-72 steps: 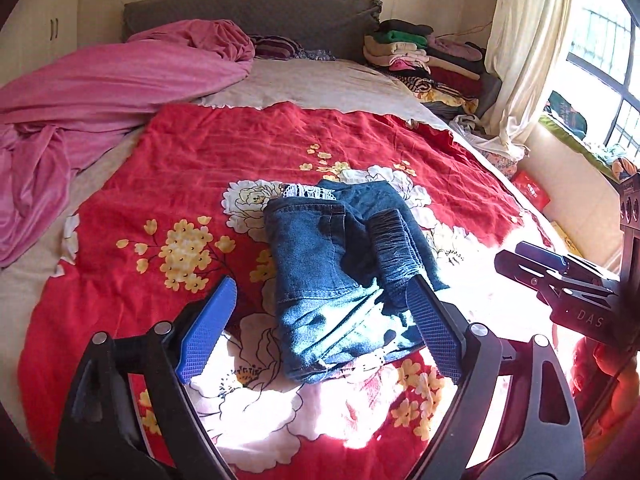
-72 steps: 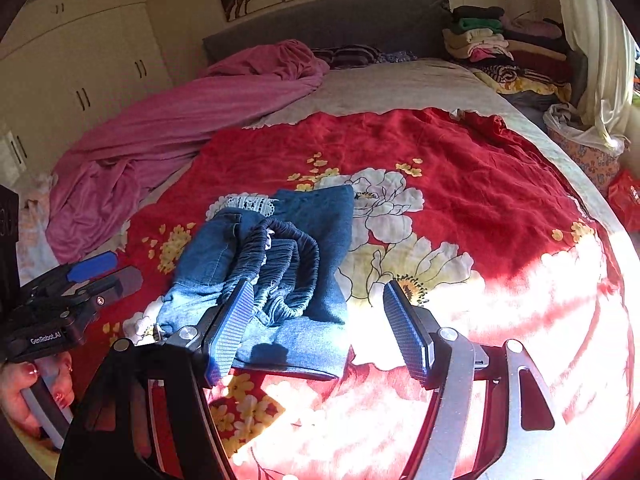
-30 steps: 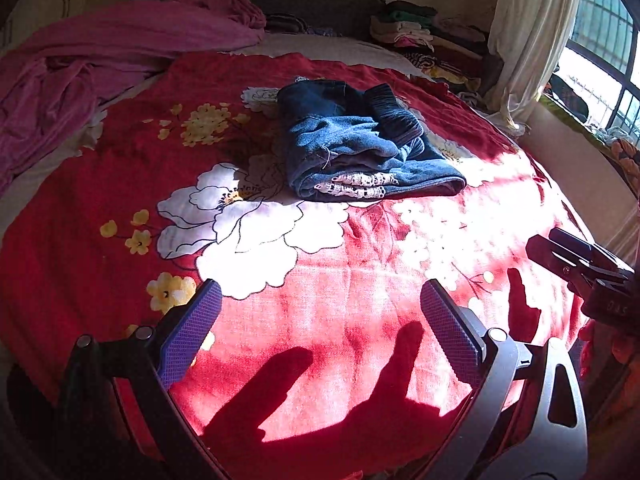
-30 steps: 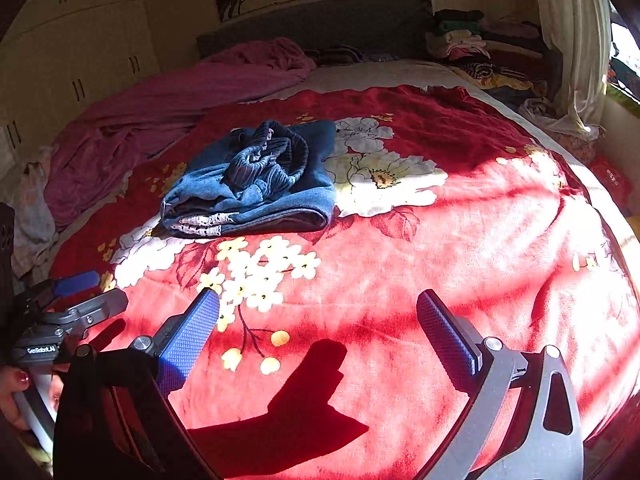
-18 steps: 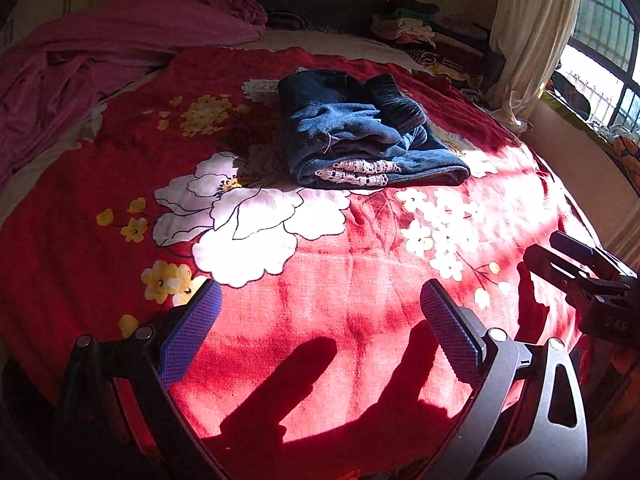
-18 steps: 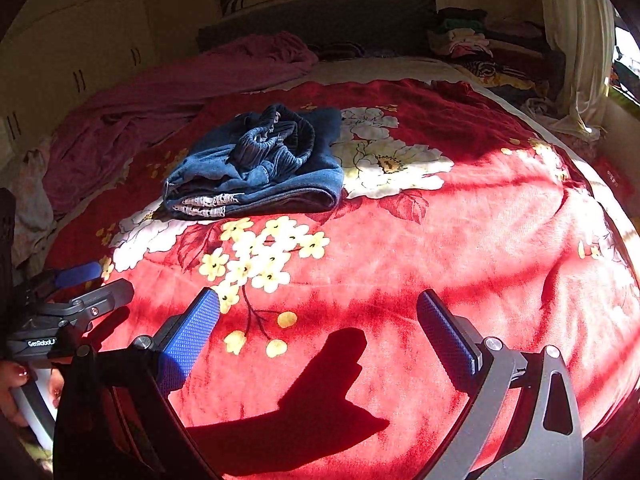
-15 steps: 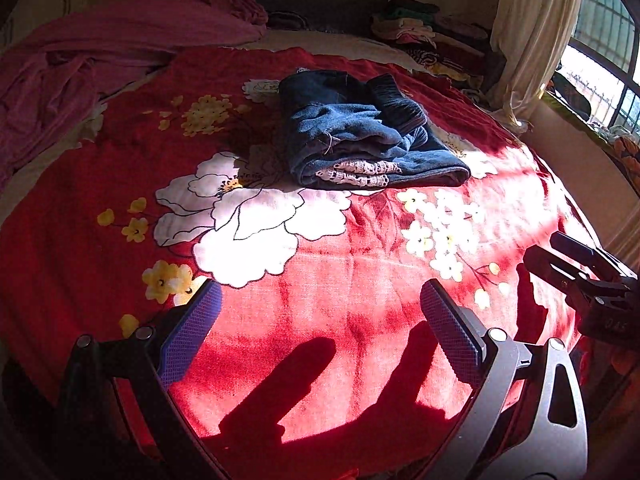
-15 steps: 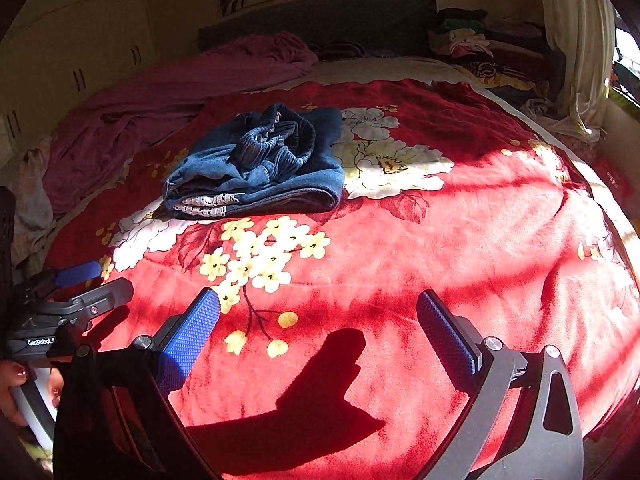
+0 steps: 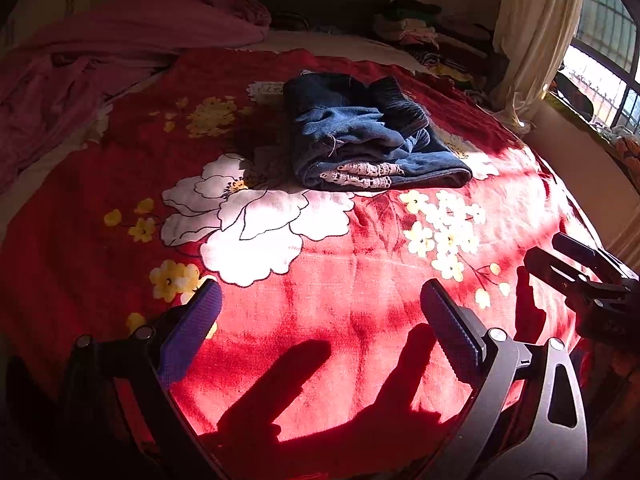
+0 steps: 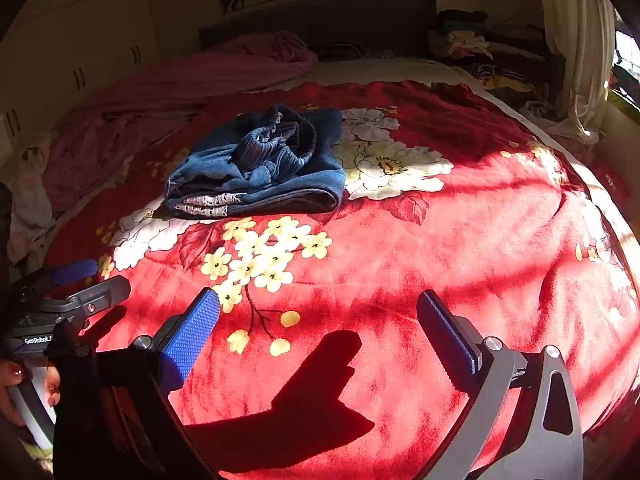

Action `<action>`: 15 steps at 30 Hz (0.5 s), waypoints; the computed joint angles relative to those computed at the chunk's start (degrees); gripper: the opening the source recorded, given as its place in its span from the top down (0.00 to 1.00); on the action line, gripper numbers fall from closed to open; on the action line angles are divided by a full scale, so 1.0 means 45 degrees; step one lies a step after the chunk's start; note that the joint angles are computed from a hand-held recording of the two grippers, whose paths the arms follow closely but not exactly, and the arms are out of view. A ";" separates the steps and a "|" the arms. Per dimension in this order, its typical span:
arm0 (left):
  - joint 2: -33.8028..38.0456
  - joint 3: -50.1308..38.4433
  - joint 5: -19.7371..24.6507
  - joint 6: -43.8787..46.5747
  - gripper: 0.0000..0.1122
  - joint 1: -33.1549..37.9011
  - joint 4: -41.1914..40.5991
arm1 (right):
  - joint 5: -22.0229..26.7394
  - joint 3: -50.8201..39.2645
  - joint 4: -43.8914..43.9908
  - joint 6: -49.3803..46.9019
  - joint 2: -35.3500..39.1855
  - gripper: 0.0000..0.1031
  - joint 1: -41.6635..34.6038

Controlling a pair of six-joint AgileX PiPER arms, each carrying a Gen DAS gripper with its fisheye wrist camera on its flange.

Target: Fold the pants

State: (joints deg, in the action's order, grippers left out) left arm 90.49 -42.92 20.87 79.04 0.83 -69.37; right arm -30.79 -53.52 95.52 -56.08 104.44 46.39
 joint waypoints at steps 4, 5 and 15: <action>-0.0010 -0.0014 0.0021 -0.0176 0.17 -0.0003 0.0158 | 0.0003 0.0008 -0.0026 0.0022 -0.0009 0.04 0.0000; -0.0026 -0.0006 0.0024 -0.0156 0.17 -0.0001 0.0148 | -0.0014 0.0009 -0.0029 0.0021 -0.0013 0.04 0.0009; -0.0048 -0.0021 0.0058 -0.0420 0.17 0.0002 0.0362 | -0.0150 0.0021 0.0130 -0.0162 -0.0109 0.04 0.0095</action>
State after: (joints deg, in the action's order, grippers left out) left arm 90.28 -43.01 21.13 77.15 0.84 -67.75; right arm -31.47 -53.42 96.11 -56.81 103.95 46.81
